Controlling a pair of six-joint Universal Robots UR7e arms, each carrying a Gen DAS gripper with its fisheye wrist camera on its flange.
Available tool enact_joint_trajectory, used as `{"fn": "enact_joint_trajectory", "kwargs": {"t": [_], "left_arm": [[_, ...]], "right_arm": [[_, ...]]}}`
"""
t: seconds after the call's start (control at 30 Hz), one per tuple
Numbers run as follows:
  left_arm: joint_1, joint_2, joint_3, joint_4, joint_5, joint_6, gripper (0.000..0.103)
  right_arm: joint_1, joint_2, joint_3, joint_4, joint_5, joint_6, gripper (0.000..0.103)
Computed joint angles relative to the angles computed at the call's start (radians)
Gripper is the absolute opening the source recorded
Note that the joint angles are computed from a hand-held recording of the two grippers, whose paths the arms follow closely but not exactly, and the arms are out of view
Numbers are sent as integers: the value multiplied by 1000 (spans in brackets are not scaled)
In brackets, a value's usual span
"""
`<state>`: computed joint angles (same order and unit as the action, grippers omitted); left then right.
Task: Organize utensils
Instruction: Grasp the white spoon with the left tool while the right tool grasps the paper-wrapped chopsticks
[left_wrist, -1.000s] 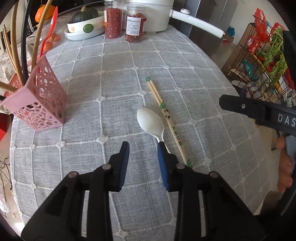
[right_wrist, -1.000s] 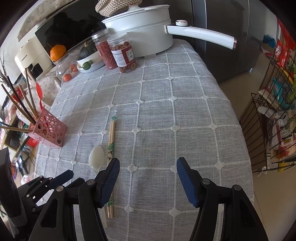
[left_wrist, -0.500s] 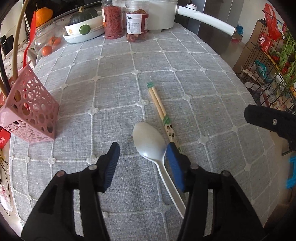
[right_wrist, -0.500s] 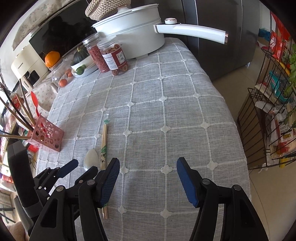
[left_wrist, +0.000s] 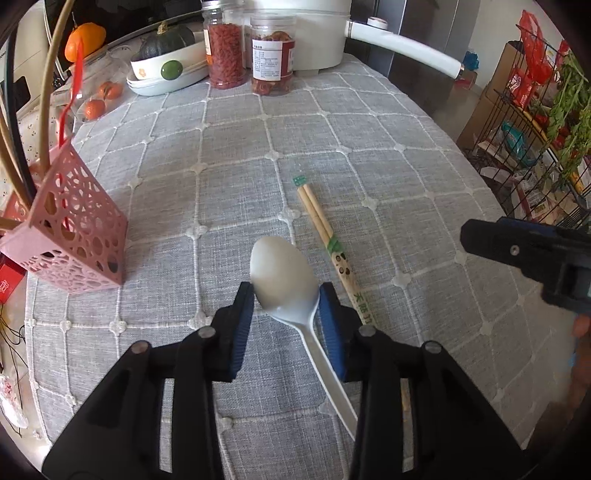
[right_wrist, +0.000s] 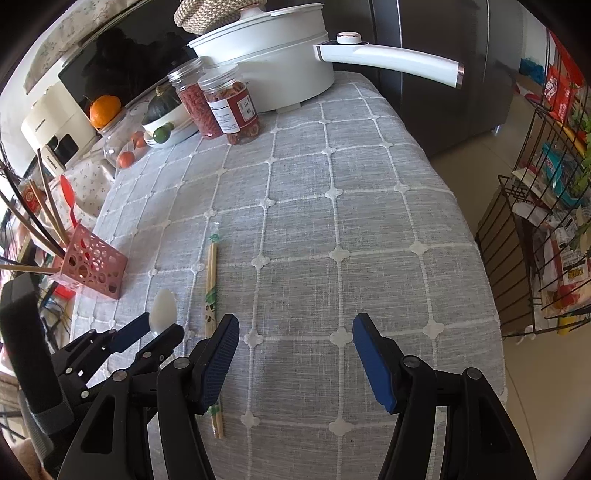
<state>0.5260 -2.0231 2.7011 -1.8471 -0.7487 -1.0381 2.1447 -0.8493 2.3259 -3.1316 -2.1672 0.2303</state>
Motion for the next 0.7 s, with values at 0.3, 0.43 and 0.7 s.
{"fn": "enact_joint_trajectory", "kwargs": {"t": [0.3, 0.43, 0.7], "left_arm": [[-154, -241, -38, 346, 14, -121, 38], [-202, -326, -57, 482, 14, -175, 38], [-303, -426, -92, 714, 6, -283, 38]], "right_arm": [[19, 55, -54, 42, 7, 12, 65], [27, 99, -101, 95, 3, 13, 65], [46, 202, -206, 155, -2, 14, 63]]}}
